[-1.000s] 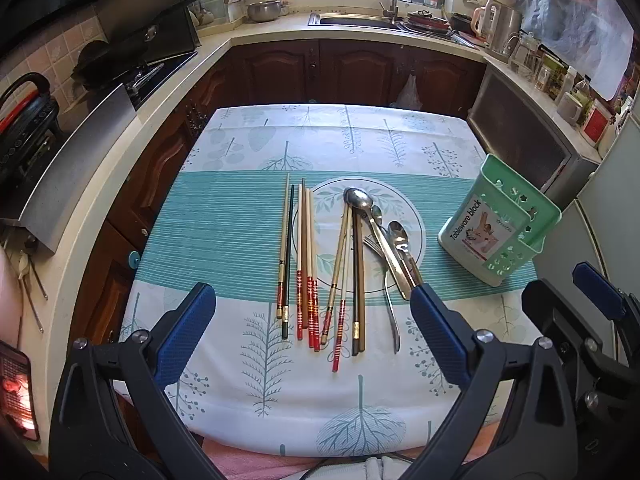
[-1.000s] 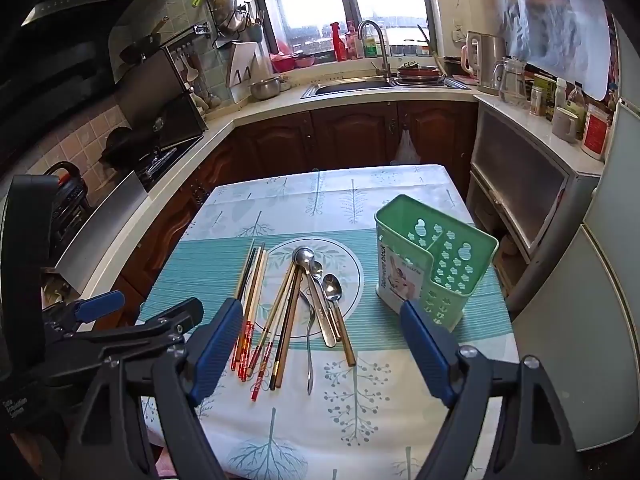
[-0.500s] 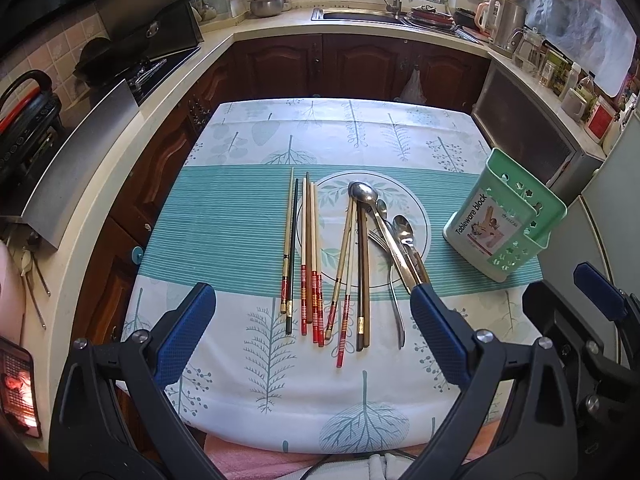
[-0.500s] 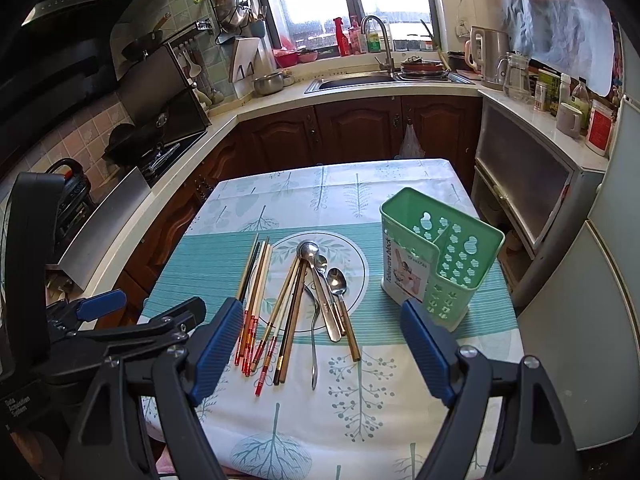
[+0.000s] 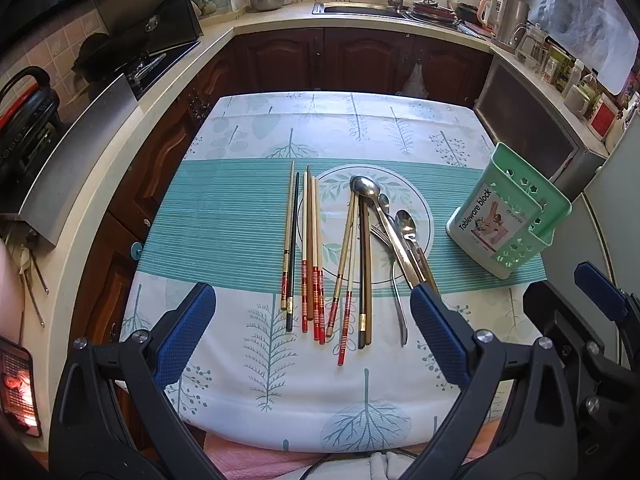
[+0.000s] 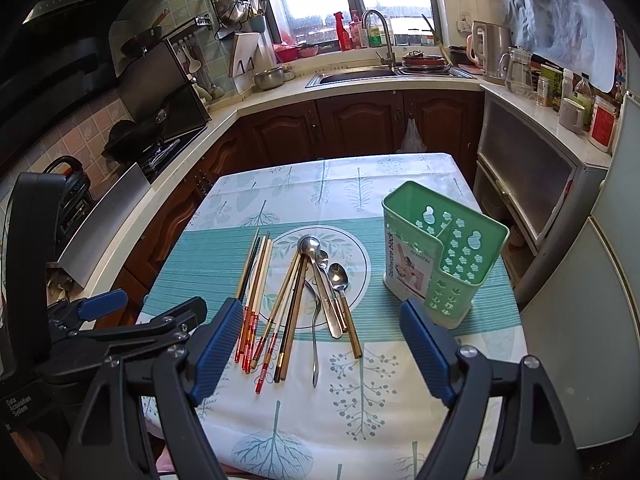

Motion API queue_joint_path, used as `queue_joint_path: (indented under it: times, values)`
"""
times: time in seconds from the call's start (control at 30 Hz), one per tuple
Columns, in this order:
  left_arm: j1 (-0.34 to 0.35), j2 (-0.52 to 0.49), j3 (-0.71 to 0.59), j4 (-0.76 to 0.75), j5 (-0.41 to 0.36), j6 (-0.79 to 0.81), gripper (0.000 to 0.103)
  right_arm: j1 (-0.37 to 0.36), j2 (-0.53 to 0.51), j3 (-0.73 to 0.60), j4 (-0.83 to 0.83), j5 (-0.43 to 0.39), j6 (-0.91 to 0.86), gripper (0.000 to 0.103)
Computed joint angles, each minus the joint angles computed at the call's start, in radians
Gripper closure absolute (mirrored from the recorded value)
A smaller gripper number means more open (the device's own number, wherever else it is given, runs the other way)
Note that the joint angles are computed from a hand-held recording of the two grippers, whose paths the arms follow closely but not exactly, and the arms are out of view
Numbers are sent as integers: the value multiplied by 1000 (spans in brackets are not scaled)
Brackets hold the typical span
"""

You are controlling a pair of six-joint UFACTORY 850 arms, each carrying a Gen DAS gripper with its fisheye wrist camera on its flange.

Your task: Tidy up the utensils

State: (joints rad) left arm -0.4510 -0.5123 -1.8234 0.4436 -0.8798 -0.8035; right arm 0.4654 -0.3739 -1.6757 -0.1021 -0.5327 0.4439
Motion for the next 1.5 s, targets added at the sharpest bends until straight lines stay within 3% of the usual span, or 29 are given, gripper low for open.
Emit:
queue_joint_path:
  times: [0.6,0.87,1.23,1.5]
  values:
    - [34,-21,-19,-63,34,62,6,-37,-54,-56,122,-51,-66,23]
    - [47,-2,5,-29,79,53,6,-39,-84,-103,60,-71,-31,23]
    - [47,-31,-30,-14,48,64,6,-60,-107,-158,24,-81,-59,23]
    - [77,-108,-111,-87,36,190,6,-74,-175,-233,130,-132,-175,27]
